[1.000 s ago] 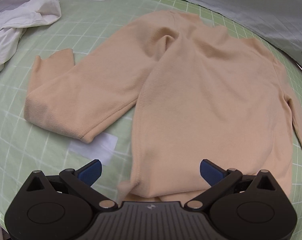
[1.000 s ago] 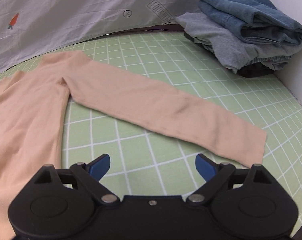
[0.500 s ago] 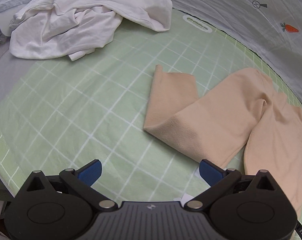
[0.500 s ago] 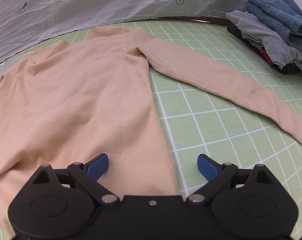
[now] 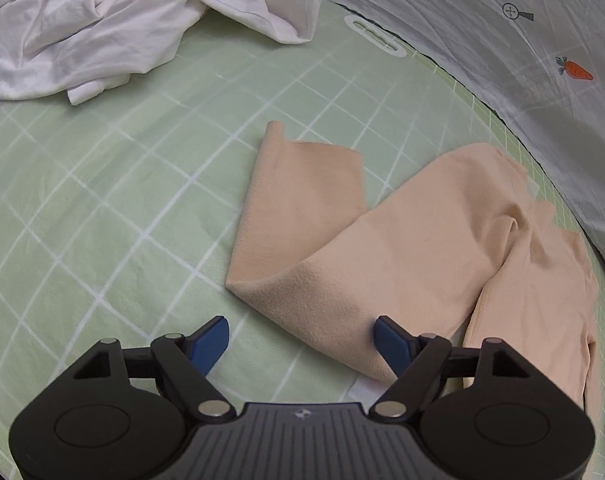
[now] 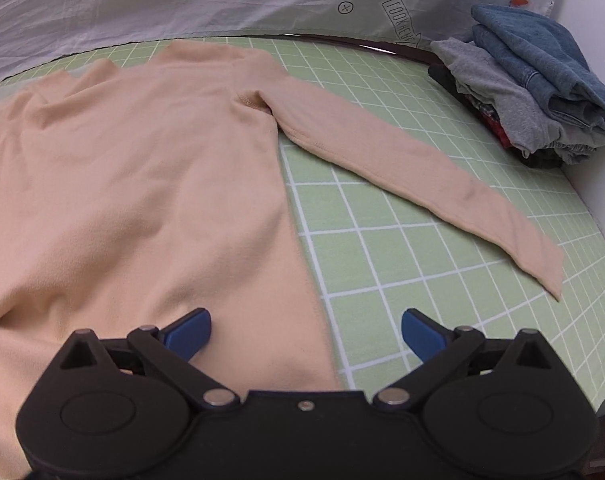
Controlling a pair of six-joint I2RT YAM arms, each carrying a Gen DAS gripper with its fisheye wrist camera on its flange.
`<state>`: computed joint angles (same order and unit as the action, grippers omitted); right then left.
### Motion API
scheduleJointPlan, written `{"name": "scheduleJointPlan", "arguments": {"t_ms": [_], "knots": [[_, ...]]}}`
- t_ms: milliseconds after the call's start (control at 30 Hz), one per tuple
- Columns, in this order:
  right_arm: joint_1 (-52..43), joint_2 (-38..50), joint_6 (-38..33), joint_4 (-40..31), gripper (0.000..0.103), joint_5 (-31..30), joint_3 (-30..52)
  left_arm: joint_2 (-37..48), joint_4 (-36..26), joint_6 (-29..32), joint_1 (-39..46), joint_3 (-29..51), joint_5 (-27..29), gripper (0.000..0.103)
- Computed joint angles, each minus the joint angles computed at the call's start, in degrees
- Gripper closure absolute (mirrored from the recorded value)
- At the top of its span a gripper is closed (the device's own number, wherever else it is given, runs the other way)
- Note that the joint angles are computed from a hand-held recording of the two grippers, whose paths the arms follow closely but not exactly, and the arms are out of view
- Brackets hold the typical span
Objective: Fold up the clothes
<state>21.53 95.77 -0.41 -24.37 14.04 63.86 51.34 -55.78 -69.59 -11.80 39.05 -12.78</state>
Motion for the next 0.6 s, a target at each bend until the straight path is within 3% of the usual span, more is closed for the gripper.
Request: {"name": "scheduleJointPlan", "arguments": {"t_ms": [100,133,233,333,600], "knots": [[-1.29,-0.37,-0.6,-0.23,0.0,-0.22,-0.3,2.4,-0.23,-0.53,-2.31,0.95,-3.44,0.055],[-1.81,-0.38,-0.93,-0.18,0.0,-0.29,-0.31,2.56,-0.13,-0.87,-2.61,0.92,-3.92,0.072],[-3.17,-0.3,-1.94,0.18,0.0,-1.19,-0.36,1.99,0.07,-3.27,-4.21,0.51,-5.79,0.091],[-4.57,-0.05,-3.28,0.8,0.0,-2.22,-0.35,2.4,-3.75,-6.84,-7.16,2.37,-8.85,0.092],[-9.39,2.13,-4.68,2.05,0.0,-6.7,1.26,9.62,-24.75,-14.85,-17.33,17.46,-20.72,0.092]]}}
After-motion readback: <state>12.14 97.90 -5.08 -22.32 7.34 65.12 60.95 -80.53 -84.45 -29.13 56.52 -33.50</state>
